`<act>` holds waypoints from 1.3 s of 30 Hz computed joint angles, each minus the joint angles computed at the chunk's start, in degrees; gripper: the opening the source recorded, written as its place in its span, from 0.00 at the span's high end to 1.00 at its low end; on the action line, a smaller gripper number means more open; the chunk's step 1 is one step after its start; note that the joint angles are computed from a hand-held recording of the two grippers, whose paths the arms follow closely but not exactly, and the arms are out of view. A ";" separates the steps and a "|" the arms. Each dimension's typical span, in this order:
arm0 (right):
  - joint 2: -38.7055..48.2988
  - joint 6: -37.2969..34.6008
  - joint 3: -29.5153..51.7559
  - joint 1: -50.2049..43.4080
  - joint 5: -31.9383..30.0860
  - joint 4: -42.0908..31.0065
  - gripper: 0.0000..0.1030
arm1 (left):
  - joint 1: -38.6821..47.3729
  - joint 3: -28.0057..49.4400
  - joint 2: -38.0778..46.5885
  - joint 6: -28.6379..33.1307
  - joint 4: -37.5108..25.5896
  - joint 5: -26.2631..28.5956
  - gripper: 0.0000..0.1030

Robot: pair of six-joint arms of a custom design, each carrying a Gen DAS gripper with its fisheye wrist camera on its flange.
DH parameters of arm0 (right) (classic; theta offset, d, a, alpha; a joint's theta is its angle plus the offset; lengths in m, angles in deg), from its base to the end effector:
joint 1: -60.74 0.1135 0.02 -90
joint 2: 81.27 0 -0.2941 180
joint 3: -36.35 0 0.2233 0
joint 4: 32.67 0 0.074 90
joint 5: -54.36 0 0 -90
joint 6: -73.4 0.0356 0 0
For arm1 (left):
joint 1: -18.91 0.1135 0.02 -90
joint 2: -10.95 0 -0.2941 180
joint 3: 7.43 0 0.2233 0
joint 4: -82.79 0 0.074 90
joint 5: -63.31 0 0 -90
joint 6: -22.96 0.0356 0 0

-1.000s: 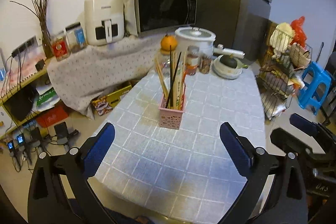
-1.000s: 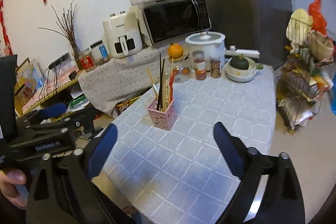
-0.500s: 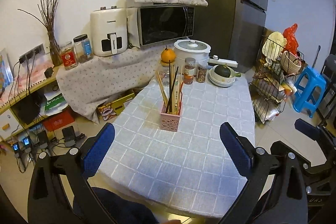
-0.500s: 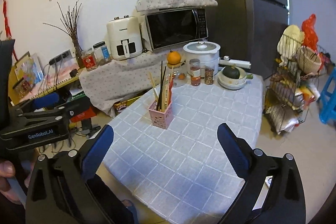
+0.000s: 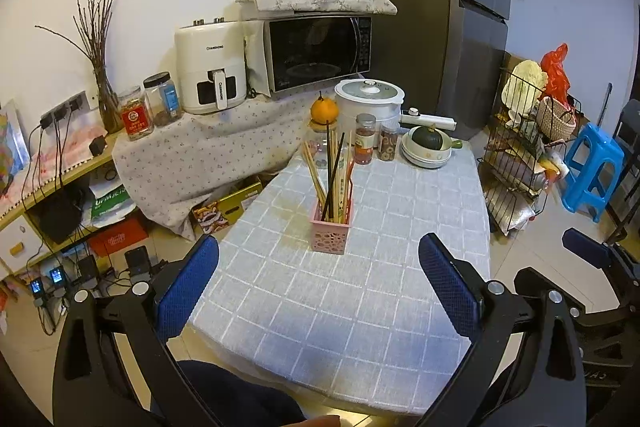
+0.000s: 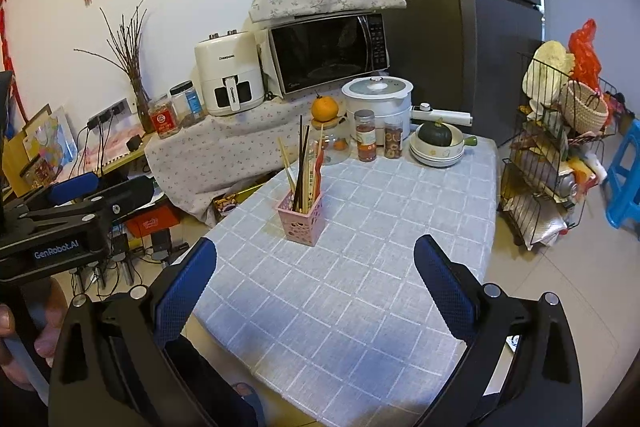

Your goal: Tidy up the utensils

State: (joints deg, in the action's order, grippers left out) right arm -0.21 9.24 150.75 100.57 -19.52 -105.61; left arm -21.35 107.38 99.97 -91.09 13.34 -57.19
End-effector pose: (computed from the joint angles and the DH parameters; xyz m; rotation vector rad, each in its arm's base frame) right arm 0.1939 0.1488 0.4578 -0.1248 2.2439 0.3053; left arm 0.2343 -0.1748 0.4324 0.0559 2.2072 0.0067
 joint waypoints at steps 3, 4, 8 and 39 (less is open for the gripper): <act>0.00 -0.02 0.10 -0.06 0.20 -0.11 0.06 | 0.11 0.47 0.16 0.98 0.25 0.52 0.07; -0.07 0.04 0.05 -0.19 0.09 -0.14 0.06 | 0.23 0.64 0.29 1.32 0.38 0.88 0.07; -0.47 0.12 -0.27 -0.73 -0.14 -0.25 0.06 | 0.21 1.09 0.56 1.54 0.37 1.00 0.07; -0.83 0.79 -2.93 -0.68 -0.76 1.18 0.06 | -0.38 4.33 2.38 2.72 -0.51 1.02 0.07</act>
